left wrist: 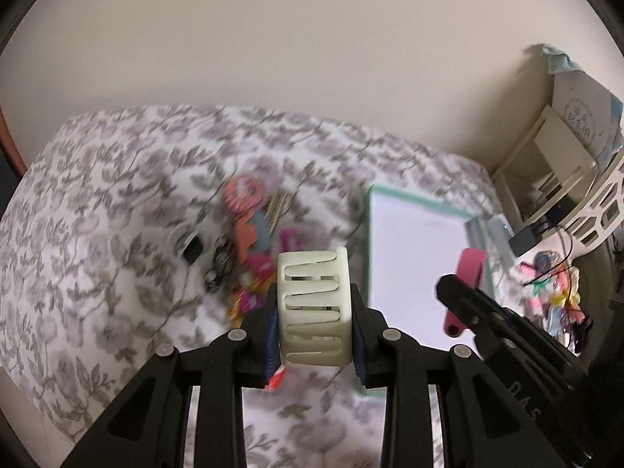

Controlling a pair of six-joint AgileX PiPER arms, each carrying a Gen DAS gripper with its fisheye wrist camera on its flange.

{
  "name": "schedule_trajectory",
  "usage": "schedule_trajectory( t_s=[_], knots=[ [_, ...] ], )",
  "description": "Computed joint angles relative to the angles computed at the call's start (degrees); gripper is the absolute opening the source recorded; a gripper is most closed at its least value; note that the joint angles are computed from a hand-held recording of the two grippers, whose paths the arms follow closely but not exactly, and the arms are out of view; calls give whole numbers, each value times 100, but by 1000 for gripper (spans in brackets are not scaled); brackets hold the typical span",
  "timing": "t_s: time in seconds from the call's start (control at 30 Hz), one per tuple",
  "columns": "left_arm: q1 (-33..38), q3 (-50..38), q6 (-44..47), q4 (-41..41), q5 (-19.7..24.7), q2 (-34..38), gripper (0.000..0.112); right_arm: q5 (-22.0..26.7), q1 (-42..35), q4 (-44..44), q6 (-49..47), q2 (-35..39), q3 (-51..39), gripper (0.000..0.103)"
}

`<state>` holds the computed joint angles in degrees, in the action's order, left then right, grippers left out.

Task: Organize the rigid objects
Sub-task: 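Carry clip into the tray and open the left tool while the right tool carries the band over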

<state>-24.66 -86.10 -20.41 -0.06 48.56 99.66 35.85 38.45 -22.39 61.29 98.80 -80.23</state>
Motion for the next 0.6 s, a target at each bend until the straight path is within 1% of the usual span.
schedule_trajectory(
  t_s=[0.1,0.23,0.37,0.47,0.57,0.6],
  knots=[
    [-200,-473,-117,82,62,287,32,245,-164,-289,150,-163,-36,8],
    [-449,-1191,-185,163,286,842,32,294,-531,-356,146,-288,30,8],
    [-612,-1710,-235,144,373,1379,32,397,-871,-401,130,-183,1,8],
    [-725,-2030,-301,181,384,1799,32,241,-1155,-218,32,-87,187,8],
    [-800,-2358,-253,118,465,2219,32,237,-1405,-22,-134,135,290,8],
    [-821,-2486,-227,105,493,2375,32,149,-1486,16,-119,172,429,8]
  ],
)
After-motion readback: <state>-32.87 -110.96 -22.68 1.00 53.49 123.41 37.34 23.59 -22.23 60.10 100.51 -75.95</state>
